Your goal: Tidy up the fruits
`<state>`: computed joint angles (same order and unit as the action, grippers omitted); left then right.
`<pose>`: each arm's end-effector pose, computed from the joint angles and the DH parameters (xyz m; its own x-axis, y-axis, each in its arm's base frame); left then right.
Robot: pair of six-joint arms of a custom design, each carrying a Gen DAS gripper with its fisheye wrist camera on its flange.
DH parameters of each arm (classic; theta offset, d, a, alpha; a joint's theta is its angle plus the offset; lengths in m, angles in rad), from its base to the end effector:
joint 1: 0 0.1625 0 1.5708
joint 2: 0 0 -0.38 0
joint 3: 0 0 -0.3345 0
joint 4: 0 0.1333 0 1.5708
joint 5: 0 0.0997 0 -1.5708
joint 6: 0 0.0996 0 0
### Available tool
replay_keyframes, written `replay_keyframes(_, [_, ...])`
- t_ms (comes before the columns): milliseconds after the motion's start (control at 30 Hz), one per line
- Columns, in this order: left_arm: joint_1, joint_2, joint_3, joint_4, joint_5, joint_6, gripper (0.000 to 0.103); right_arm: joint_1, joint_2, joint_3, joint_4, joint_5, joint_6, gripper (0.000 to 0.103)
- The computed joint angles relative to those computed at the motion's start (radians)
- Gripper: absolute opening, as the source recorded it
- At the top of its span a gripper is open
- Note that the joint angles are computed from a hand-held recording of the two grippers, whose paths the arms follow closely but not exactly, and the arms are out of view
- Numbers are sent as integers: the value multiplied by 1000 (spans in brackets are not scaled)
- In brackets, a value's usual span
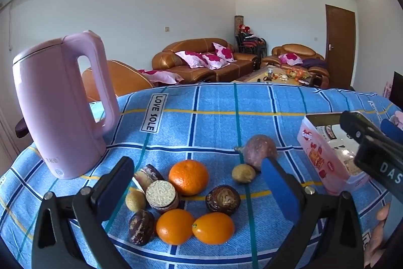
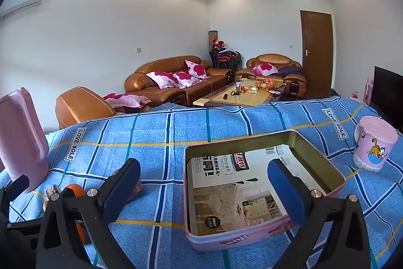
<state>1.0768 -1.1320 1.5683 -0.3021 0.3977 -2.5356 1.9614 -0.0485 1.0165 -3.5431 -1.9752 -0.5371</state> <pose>-0.0339 -0.5377 0.2612 -0.6002 -0.4432 -0.6658 0.4931 0.4504 -0.7443 0.3535 -0.6114 -0.0596 -0.7345 -0.2909 0.6132 -0.6752 0.4044 -0.6169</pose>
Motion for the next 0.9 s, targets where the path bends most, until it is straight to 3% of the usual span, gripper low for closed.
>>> replay_keyframes(167, [-10, 10, 2, -31, -11, 31, 103, -2, 0, 0, -3, 5, 0, 102])
replay_keyframes(467, [-2, 8, -18, 34, -1, -27, 103, -2, -12, 36, -22, -12, -3, 102])
replay_keyframes(533, [0, 8, -19, 36, 1, -28, 103, -2, 3, -10, 24, -17, 6, 102])
replay_keyframes(900, [5, 11, -25, 44, -4, -36, 103, -3, 5, -16, 36, -26, 11, 102])
